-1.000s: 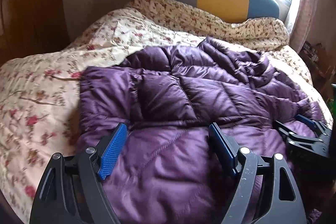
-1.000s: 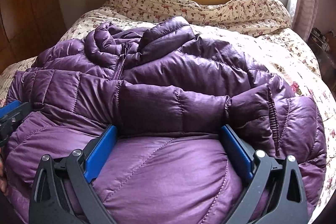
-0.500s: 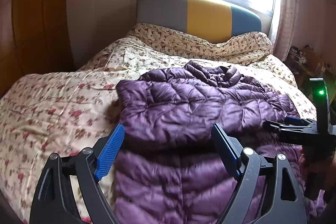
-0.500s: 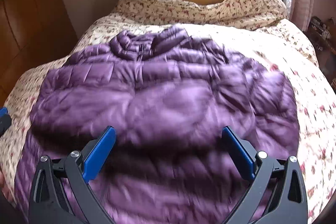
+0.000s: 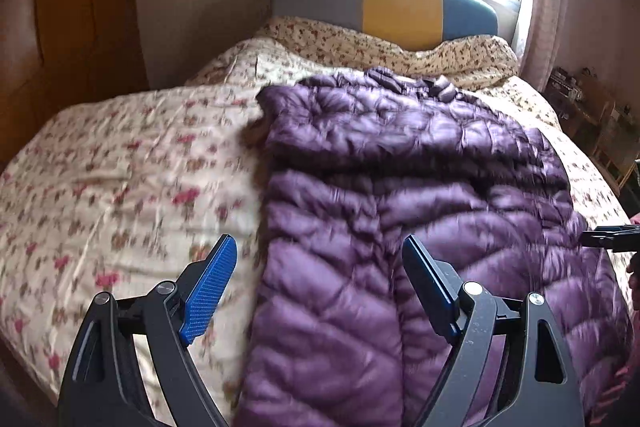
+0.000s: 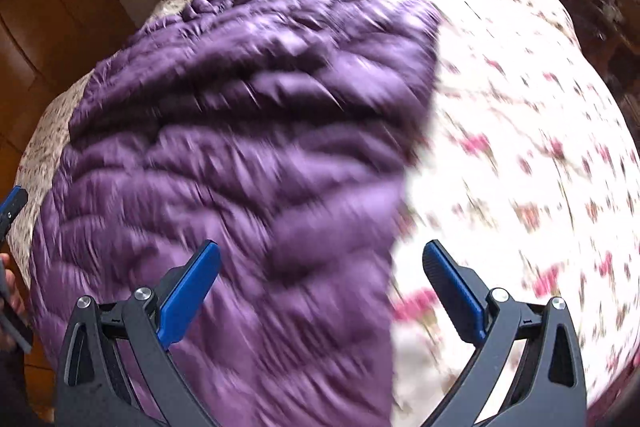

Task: Fold large clothes

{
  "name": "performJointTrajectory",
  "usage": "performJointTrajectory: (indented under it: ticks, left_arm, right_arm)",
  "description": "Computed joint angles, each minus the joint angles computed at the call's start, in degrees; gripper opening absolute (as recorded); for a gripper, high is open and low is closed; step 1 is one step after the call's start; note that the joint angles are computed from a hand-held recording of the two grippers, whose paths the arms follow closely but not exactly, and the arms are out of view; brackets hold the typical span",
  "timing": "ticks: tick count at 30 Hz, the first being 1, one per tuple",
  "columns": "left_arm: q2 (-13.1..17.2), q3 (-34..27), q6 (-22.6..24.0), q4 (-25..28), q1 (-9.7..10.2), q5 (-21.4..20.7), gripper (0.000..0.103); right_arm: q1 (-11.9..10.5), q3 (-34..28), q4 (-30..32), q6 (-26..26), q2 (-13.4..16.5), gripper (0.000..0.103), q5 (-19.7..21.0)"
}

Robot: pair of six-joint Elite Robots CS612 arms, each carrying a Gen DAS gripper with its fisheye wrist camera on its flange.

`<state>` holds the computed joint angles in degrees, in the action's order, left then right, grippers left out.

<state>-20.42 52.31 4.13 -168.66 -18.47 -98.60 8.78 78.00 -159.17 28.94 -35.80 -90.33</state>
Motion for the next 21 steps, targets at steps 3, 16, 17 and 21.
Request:
performJointTrajectory:
  ticks: [3,16,17,21]
  left_arm:
    - [-1.0,2.6,-0.1,1.4,0.68,-1.6,0.084]
    - [-4.3,11.8,-7.2,3.5,4.32,-15.1,0.067]
    - [-4.5,12.3,-7.3,3.1,4.33,-15.3,0.062]
    - [-4.8,13.1,-6.7,2.8,4.56,-17.2,0.031]
  right_arm:
    - [-0.2,4.6,-1.5,0.8,-2.0,0.101,3.0]
    - [1.1,15.4,-10.0,0.6,-6.5,0.077,9.9]
    - [1.2,15.8,-10.6,0.5,-6.7,0.071,10.0]
    - [1.1,16.3,-12.1,-0.4,-6.7,0.038,13.2]
